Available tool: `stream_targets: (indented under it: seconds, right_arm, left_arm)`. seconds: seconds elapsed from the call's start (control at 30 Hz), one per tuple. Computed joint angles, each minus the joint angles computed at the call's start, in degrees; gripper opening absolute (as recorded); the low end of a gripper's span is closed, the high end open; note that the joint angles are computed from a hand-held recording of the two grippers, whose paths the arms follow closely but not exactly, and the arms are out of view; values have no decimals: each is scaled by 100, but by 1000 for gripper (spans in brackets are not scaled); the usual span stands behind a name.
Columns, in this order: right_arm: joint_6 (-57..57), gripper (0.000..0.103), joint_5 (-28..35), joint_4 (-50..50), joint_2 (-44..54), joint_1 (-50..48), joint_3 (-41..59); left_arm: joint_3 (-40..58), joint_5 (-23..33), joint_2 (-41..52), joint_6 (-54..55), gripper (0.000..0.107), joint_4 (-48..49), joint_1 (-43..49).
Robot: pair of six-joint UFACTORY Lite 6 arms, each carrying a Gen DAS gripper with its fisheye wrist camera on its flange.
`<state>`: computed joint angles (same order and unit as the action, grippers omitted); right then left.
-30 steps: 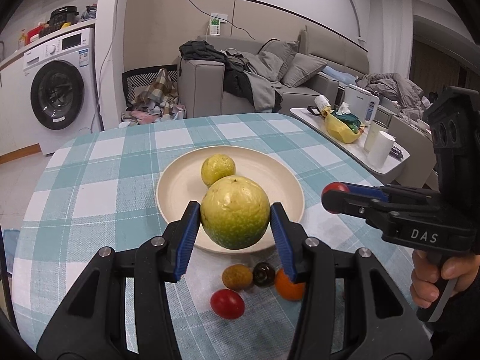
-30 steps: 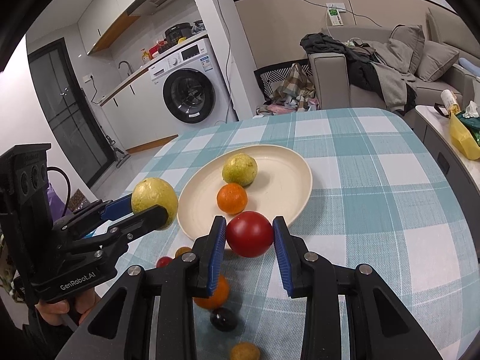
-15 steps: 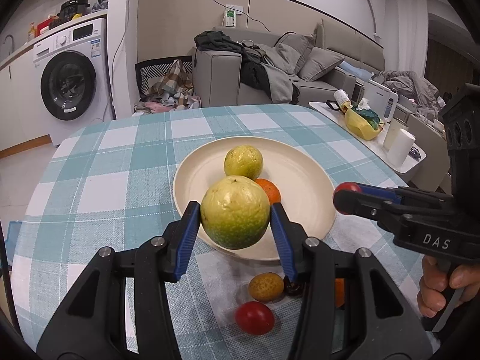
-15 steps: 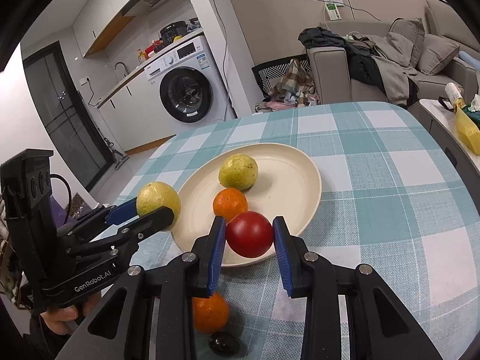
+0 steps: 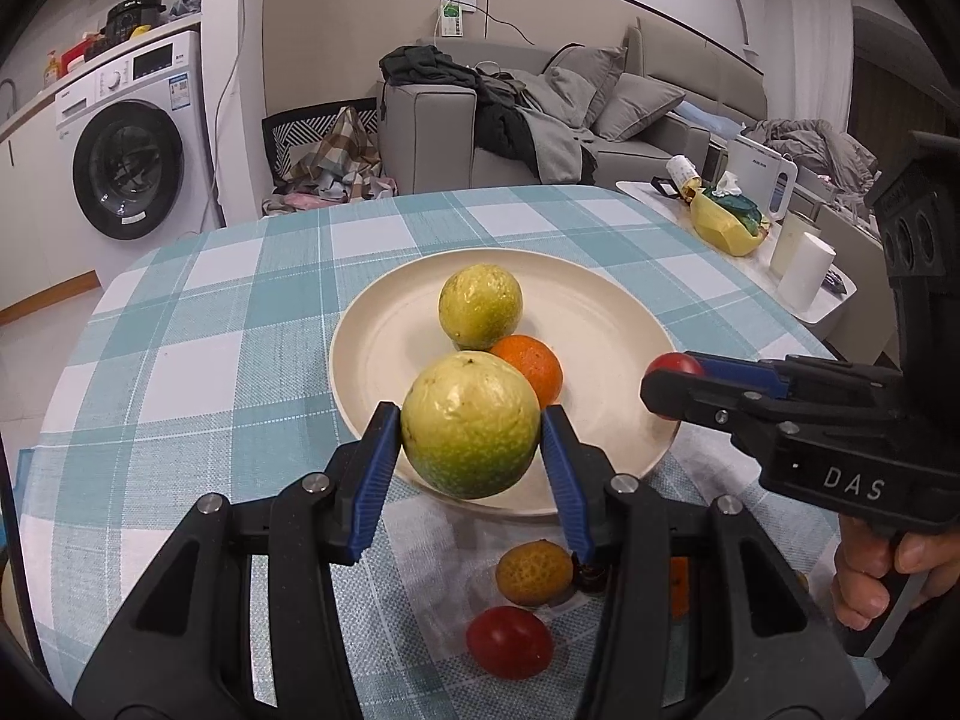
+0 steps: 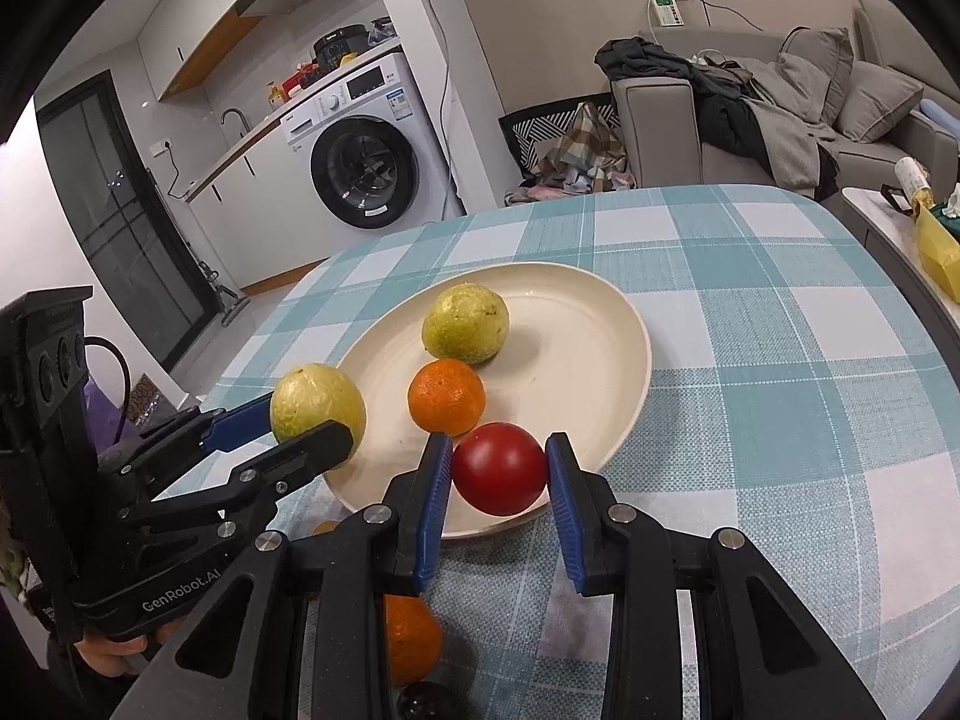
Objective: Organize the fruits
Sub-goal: 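Carry the guava and tomato onto the plate and open both tools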
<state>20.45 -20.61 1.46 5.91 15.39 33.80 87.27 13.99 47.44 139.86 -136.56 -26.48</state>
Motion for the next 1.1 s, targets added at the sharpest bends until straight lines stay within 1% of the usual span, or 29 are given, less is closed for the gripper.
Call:
stream_targets:
  seconds: [0.17, 0.33, 0.47, 0.6, 0.67, 0.77, 0.83, 0.9, 0.97, 1.0, 1.03, 1.07, 1.1]
  right_arm:
    - [-293, 33, -15, 239, 84, 55, 39]
    - [-468, 33, 83, 417, 132, 77, 98]
    - [-781, 33, 144, 713, 172, 131, 145]
    - [-792, 33, 165, 682, 210, 159, 170]
    - [-1013, 34, 187, 897, 196, 202, 178]
    - [-1023, 41, 113, 932, 143, 202, 119]
    - [-959, 44, 102, 886, 90, 185, 78]
    - [-1068, 49, 111, 995, 5, 178, 27]
    - [-1333, 58, 58, 1295, -117, 199, -66]
    - [-1389, 65, 48, 1359, -183, 194, -112]
    - [-1396, 68, 46, 1371, -252, 180, -156]
    - [-1371, 74, 43, 1342, -357, 148, -226]
    - [-1389, 79, 48, 1354, -427, 129, -271]
  left_arm:
    - [153, -66, 150, -167, 45, 179, -26]
    - [152, -56, 171, -34, 45, 63, -43]
    - [190, -40, 202, -223, 45, 248, -28]
    - [202, -49, 210, -456, 45, 454, -17]
    - [161, 22, 184, -589, 45, 589, 8]
    - [55, 109, 111, -412, 45, 402, 25]
    - [85, 96, 122, -716, 45, 683, 45]
    - [49, 85, 74, -1011, 45, 959, 71]
    - [-132, 125, -72, -779, 46, 758, 82]
    - [-247, 133, -162, -547, 50, 538, 77]
    - [-372, 129, -266, -306, 54, 296, 67]
    - [-480, 136, -356, -100, 64, 77, 60]
    - [-632, 192, -475, 96, 71, -125, 62]
